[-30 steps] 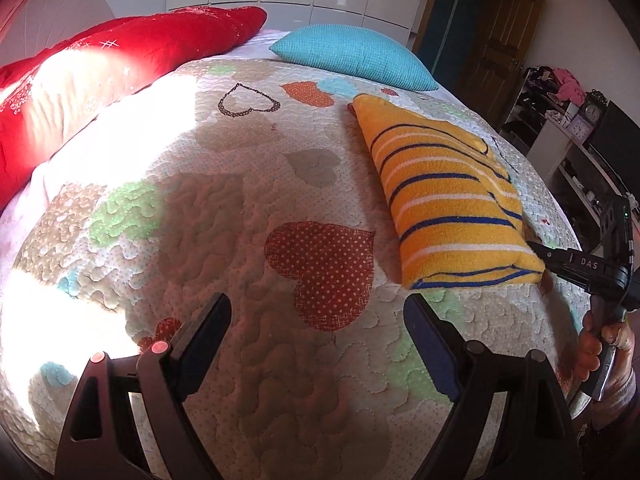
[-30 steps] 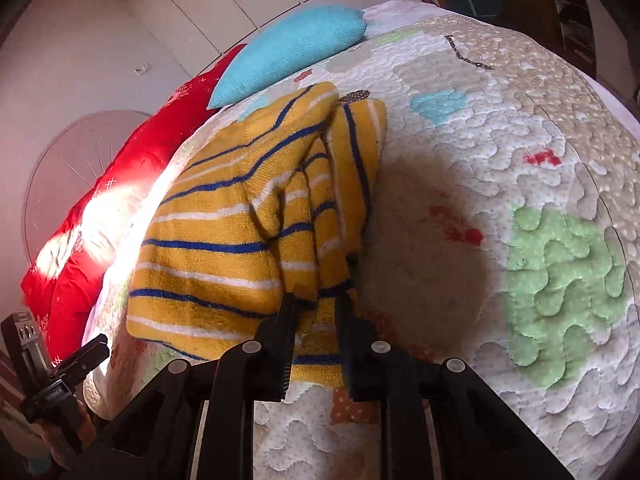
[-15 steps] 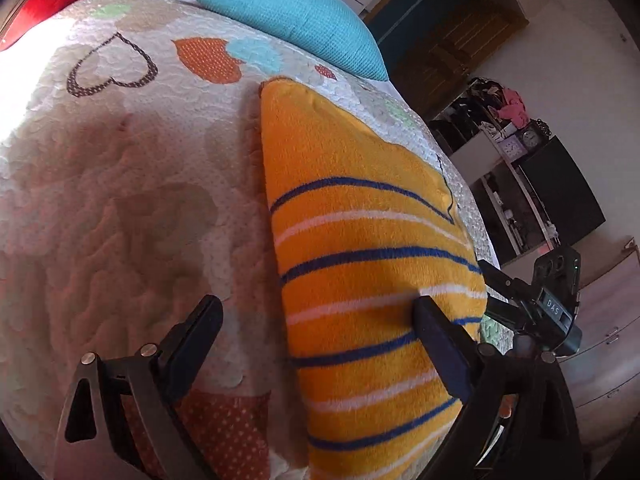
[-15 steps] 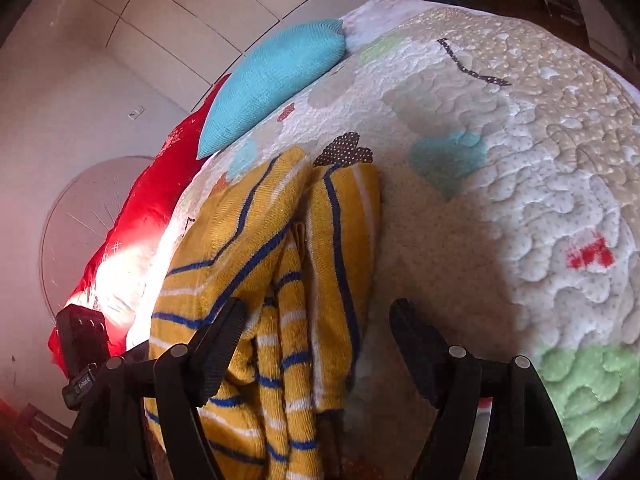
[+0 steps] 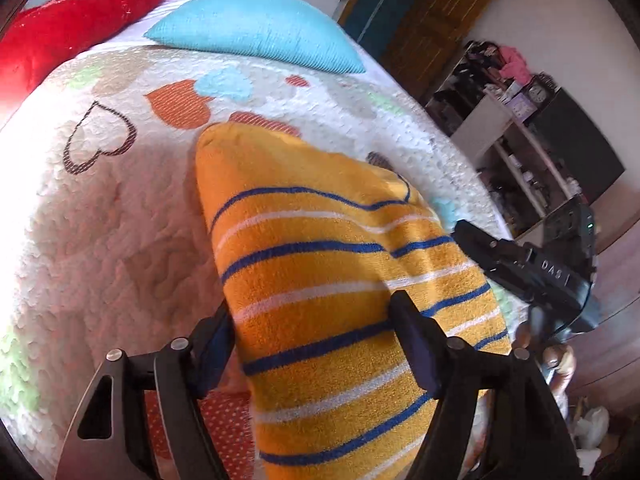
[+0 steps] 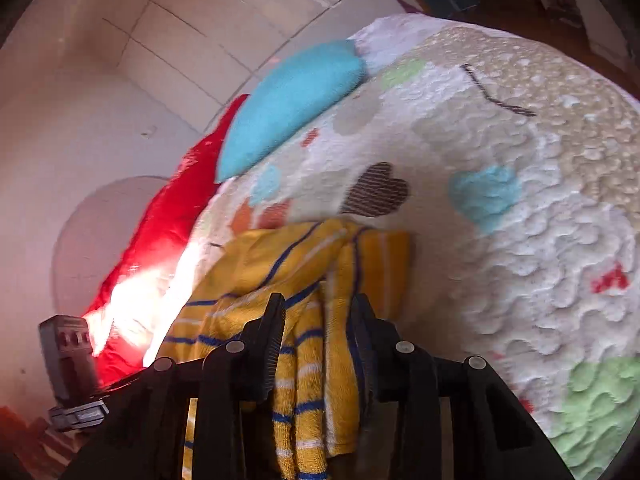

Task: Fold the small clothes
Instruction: 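Press and straighten the folded yellow sweater with the right gripper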

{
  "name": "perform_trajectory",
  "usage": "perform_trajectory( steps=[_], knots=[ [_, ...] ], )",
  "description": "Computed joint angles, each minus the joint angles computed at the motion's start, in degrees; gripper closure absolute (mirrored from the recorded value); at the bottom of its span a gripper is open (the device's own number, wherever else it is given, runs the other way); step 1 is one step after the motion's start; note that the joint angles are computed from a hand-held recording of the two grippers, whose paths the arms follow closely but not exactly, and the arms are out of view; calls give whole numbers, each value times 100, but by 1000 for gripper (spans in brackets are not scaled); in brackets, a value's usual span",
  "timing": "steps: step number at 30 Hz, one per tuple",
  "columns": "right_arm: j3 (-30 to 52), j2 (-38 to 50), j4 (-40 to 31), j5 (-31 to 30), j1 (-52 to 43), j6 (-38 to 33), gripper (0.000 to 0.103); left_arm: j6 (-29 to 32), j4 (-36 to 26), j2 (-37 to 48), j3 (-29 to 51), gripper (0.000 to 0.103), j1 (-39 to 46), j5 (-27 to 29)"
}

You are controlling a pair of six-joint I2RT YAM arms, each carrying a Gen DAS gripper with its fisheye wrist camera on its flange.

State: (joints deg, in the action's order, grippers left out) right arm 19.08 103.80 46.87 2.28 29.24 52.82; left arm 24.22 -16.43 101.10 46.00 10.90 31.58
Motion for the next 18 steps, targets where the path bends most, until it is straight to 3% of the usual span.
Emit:
perform_trajectory(
  steps=[2,3,6,9,11,14,16,18],
  knots=[
    [-300,-28,35,132,-55,135,64,25,438,173,-335,22,28,-384],
    [-502,-167,149,192,-28,176,64,44,640,252,-476,21,143,-263],
    [-669,-1307,-564,684,368,45,64,150,660,188,-708,21,662,233],
    [-352,-2047,-1139,951,924,-257,64,326,701,-451,-1194,21,1229,529],
    [49,-1806,-1078,801,1206,-453,64,391,940,-1109,-1672,21,1537,546],
    [932,-725,-922,430,1403,-619,64,452,1544,-2589,-2609,20,1947,292],
    [1271,-166,-1019,308,1460,-468,64,467,1970,-3792,-3265,15,2241,109],
    [1538,145,-1700,811,1593,-184,71,613,1995,-4874,-3681,1,2823,417]
  ],
)
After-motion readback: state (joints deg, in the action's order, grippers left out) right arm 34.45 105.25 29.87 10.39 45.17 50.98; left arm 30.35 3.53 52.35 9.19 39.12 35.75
